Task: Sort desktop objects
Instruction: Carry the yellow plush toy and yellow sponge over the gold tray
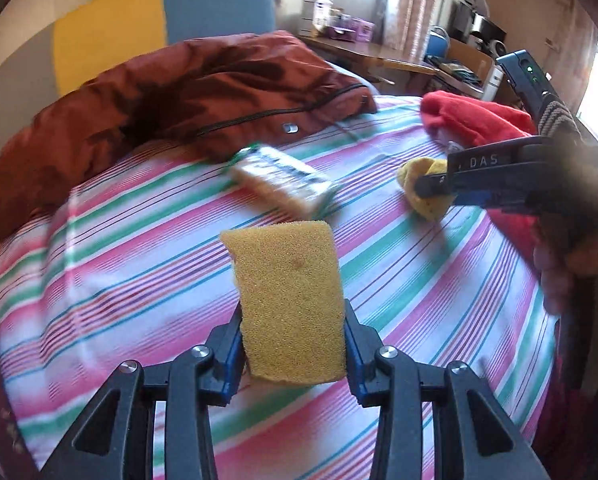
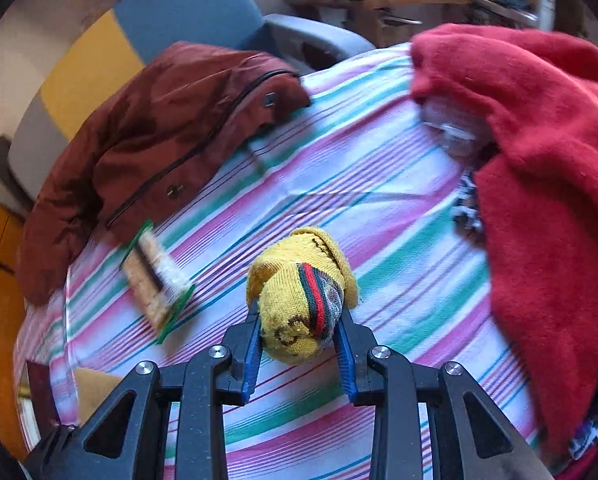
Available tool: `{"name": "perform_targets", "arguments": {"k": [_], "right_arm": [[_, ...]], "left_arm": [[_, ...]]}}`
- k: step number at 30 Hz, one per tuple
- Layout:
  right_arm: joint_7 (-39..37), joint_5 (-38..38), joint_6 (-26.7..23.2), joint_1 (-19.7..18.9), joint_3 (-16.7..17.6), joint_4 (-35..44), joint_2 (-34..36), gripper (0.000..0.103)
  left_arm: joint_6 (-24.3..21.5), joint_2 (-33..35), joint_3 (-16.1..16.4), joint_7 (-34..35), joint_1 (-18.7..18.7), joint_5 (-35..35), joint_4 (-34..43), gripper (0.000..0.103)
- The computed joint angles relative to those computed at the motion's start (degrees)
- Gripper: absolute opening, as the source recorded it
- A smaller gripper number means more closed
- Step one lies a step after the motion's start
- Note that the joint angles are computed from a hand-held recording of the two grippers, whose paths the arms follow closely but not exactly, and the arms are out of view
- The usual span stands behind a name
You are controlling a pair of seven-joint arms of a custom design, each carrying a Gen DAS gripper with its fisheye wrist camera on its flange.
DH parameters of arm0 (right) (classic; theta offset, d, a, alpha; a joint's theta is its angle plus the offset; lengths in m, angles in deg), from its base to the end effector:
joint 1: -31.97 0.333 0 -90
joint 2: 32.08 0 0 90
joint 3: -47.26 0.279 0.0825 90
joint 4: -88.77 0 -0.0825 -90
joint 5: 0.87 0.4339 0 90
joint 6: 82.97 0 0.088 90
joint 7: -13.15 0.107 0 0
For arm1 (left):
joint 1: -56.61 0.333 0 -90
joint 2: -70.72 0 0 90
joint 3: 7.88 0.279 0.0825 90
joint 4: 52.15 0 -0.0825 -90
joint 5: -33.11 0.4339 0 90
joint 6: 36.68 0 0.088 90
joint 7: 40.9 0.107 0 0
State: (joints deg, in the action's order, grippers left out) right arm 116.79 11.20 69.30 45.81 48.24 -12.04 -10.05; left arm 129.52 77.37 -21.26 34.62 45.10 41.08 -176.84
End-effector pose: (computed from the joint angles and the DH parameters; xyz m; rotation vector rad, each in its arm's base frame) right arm 0.6971 0.1774 0.3442 -1.7155 1.9809 -0.1783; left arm 0.5662 -0.2706 0.3402 -1.6295 2.2013 -0.7528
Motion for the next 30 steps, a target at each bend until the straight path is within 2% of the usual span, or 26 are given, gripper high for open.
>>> {"name": "perform_targets", "arguments": {"k": [5,7,10,12,17,22,30], "right_arm": [[-2.61,0.07,4.1,0.33,0.69,-2.11,-1.3,0.033],[-3.62,0.88,6.28,0.22,1.01,-3.46,-2.18,0.033],[-5.53,1.82,6.84,0.22,1.54,-3.44,-2.19,0.033],[-5.47,0.21,7.55,1.27,0.91,-3.8,-2.49,0.033],[-6.92,-0.64,8.36,1.88,1.04,-4.1,-2.6,0.033],[-9.97,0.28,7.99,1.76,2.14,-3.69,-2.4,0.033],[-14.55,3.06,8.65,2.65,3.89,-7.29,-7.1,0.033]], "left_arm": [[2.14,-5.97,1.53,-5.21,0.32,3.4,-6.43,0.041],[2.7,-8.96,1.97,-8.95,0.82,7.41,-9.0,0.041],[3.64,-13.29,1.97,-12.85,2.3,11.5,-12.53,0.041],[4.29,-15.78,2.46,-13.31,2.61,11.54,-14.61,0.041],[4.07,-21.87,0.62,-19.65,6.48,17.11,-18.86,0.041],[4.1,-26.88,0.93,-21.31,7.8,18.49,-22.68,0.041],[3.93,-32.1,0.77,-23.05,10.34,19.39,-26.93,0.041]]}}
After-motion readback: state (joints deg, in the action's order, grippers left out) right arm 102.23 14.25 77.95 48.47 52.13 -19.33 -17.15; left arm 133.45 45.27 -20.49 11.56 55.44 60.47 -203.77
